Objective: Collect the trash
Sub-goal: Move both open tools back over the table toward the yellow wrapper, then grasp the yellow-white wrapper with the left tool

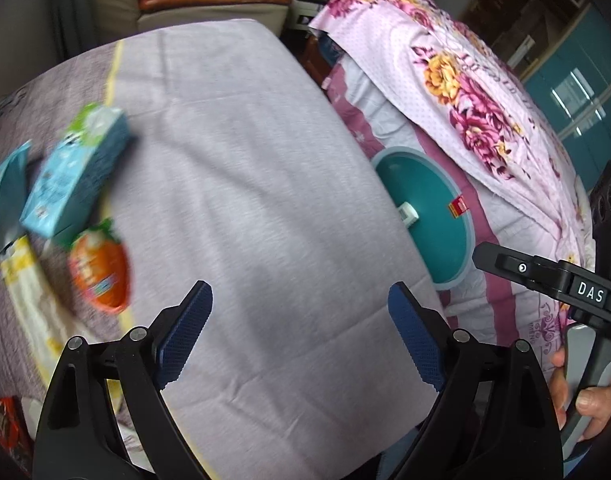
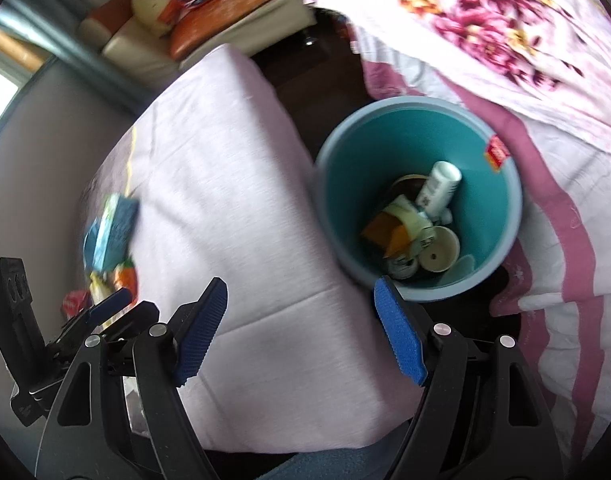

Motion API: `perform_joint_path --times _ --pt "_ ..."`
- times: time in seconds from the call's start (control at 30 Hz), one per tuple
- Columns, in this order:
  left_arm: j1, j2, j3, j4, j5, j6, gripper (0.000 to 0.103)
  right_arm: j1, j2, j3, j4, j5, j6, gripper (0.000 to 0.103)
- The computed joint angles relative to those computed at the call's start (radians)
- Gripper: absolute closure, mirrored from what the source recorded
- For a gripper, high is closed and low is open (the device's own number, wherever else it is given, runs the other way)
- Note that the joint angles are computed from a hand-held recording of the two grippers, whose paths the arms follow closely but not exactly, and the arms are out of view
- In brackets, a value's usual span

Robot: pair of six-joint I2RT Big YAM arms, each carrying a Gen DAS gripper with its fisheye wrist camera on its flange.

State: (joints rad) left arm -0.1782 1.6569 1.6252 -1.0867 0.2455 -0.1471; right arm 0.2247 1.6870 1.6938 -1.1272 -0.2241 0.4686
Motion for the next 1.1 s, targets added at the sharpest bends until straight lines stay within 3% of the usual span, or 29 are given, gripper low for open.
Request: perform_joint_path --times 0.27,0.5,0.73,1.1 --pt "0.089 -0.106 -0.113 0.028 -0.005 0.024 0.013 0.102 0.020 0.066 -0.042 0.034 -0.010 0.030" --pt "0.215 -0.169 -0.198 0.061 -0.022 0.006 0.013 0.173 0.065 0.135 -0.081 0.042 -0.028 0.030" --pt "0.300 -0.141 -0.218 0.062 -0.036 -0.034 0.013 0.218 0.132 0.209 -0.125 0.033 -0.044 0.030" --pt "0.309 -0.078 -0.187 0.070 -0.044 -0.069 0.013 0.230 0.194 0.263 -0.150 0.012 -0.050 0.030"
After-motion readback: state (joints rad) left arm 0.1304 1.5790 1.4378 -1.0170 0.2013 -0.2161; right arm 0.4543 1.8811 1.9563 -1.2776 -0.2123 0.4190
